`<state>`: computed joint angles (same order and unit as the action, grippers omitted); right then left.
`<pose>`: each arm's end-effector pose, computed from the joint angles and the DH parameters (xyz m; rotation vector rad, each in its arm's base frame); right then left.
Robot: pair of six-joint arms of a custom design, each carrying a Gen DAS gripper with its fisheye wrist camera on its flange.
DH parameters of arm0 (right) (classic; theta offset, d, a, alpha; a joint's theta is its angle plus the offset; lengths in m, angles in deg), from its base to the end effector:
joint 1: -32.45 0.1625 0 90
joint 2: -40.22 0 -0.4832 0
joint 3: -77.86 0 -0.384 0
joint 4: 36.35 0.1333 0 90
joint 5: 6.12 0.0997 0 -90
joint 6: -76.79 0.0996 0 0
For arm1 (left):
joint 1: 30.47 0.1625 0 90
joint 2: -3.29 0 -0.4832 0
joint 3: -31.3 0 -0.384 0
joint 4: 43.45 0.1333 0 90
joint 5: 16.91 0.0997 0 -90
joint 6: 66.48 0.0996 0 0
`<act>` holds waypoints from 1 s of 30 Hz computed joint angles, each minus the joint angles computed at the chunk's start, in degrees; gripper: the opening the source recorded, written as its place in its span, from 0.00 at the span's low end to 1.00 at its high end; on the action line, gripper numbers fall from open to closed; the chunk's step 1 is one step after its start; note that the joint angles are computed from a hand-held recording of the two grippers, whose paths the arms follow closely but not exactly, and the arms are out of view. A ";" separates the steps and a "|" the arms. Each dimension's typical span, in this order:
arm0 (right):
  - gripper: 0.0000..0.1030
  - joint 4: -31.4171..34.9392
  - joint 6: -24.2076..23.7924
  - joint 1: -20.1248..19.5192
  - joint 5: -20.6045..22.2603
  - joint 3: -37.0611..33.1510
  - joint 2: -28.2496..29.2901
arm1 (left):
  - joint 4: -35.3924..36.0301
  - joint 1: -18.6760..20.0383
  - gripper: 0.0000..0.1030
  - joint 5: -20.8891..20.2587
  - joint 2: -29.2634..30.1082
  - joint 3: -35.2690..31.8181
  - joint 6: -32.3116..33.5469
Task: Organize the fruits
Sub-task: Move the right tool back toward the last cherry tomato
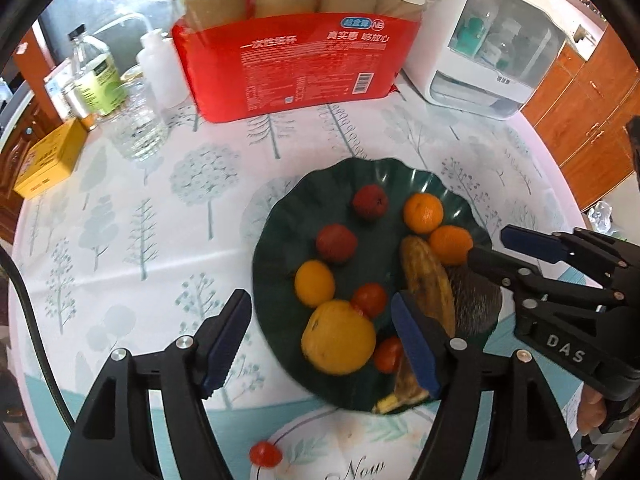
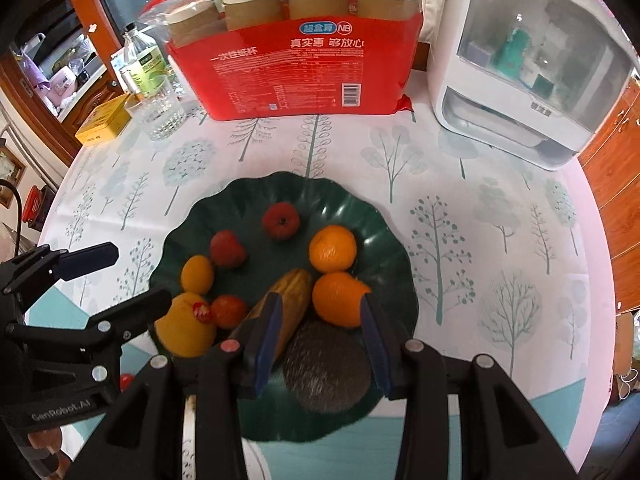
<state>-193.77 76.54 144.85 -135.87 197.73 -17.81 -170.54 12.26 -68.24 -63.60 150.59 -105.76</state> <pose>0.2716 -0.4762 0.1673 0.4412 -2.4240 0.2889 -0.2343 -0.4826 0.2014 0.2862 2.4379 -0.3498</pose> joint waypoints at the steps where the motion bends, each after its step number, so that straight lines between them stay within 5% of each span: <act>1: 0.39 0.23 0.35 0.27 0.03 0.32 -0.38 | 0.99 -0.45 0.71 0.07 -0.78 0.36 -1.00; 16: 0.39 0.74 3.43 8.32 4.44 6.53 -6.38 | 21.29 -10.84 0.85 4.85 -15.82 4.71 -20.00; 30: 0.39 -7.75 0.93 14.15 10.01 9.66 1.26 | 42.66 -18.86 0.85 6.56 -29.88 11.28 -45.85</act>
<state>-201.51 77.47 159.00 -125.86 207.39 -16.55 -127.88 -6.61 -61.68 -93.48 161.87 -151.62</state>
